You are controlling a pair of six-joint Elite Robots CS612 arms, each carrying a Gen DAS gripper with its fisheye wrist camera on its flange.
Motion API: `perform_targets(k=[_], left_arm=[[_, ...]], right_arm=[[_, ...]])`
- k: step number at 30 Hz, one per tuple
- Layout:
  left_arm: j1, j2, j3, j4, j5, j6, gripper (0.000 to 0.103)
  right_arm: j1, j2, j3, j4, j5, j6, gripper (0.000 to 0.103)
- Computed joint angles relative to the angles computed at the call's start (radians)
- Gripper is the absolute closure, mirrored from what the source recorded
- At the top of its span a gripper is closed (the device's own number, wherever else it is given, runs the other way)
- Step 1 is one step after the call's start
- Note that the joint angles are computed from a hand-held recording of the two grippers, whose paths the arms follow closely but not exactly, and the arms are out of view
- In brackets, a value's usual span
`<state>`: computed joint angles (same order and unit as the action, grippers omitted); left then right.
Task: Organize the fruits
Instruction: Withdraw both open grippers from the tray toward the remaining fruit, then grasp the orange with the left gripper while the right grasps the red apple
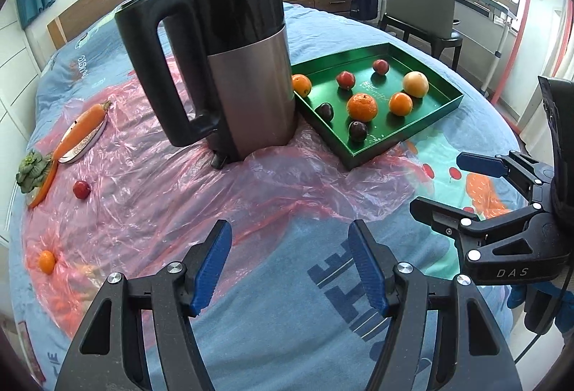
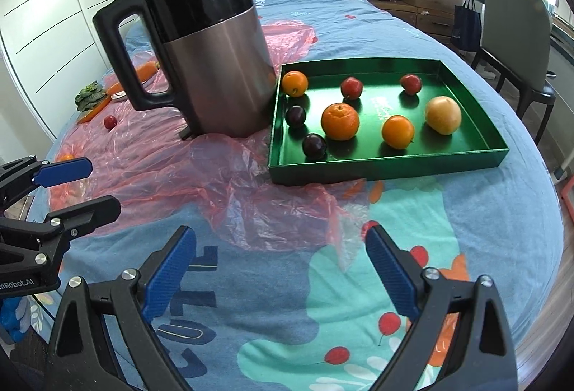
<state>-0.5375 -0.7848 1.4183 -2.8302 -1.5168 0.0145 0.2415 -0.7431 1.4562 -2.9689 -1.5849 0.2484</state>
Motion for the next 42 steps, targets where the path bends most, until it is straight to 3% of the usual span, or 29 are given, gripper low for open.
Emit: perform_targets(k=[10,18,34,42], left_arm=[[0.03,-0.018,0.046,-0.02,0.035,-0.042,0.041],[0.074,-0.023,0.081,-0.043,0.091,-0.108,0.041],[0.194,0.0,0.081,-0.035,0.117,-0.296,0.041],[0.246,0.031,0.051,-0.034,0.14,-0.363,0.041]], right_arm=[[0.044,0.024,-0.069,0.037,0.017,-0.088,0.0],[0.084,0.066,-0.161,0.096,0.045,-0.153,0.0],[0.148,0.202,-0.427,0.253,0.119,-0.229,0.0],[0.164,0.301,-0.613,0.371,0.153,-0.26,0.0]])
